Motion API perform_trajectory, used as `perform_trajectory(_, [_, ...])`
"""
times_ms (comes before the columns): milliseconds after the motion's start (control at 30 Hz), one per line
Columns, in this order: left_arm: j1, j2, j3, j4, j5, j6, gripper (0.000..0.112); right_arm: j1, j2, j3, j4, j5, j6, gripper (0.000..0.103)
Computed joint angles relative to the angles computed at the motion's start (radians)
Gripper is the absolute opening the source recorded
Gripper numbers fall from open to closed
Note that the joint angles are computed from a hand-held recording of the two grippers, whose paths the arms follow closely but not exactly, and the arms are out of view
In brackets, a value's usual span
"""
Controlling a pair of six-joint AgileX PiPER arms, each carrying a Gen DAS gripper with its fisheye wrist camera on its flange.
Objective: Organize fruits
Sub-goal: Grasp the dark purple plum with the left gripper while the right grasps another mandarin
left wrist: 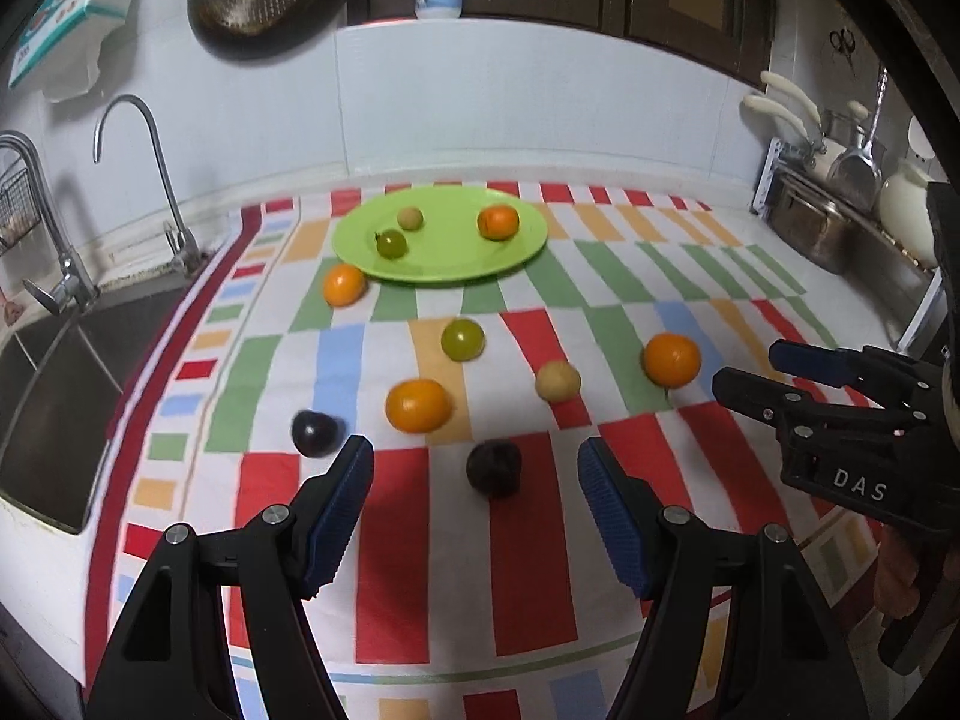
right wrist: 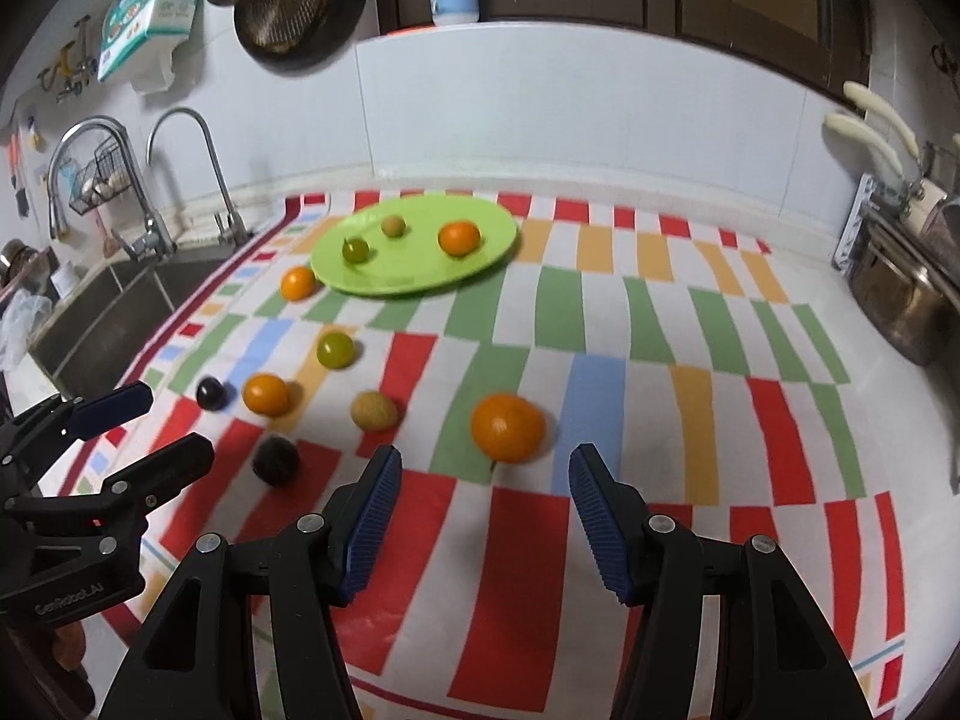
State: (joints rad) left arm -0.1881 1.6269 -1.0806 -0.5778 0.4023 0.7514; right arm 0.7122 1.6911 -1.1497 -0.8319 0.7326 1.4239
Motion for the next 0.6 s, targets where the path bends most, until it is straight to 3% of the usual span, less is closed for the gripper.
perform_trajectory(333, [-0.022, 0.093, -0.012, 0.021, -0.036, -0.043, 0.068, -0.078, 0.071, 0.008, 0.032, -0.112, -0.067, 0.059])
perform_trajectory(600, [-0.026, 0.145, -0.054, 0.012, -0.027, -0.059, 0.052, -0.146, 0.142, -0.041, 0.098, -0.179, -0.136, 0.052])
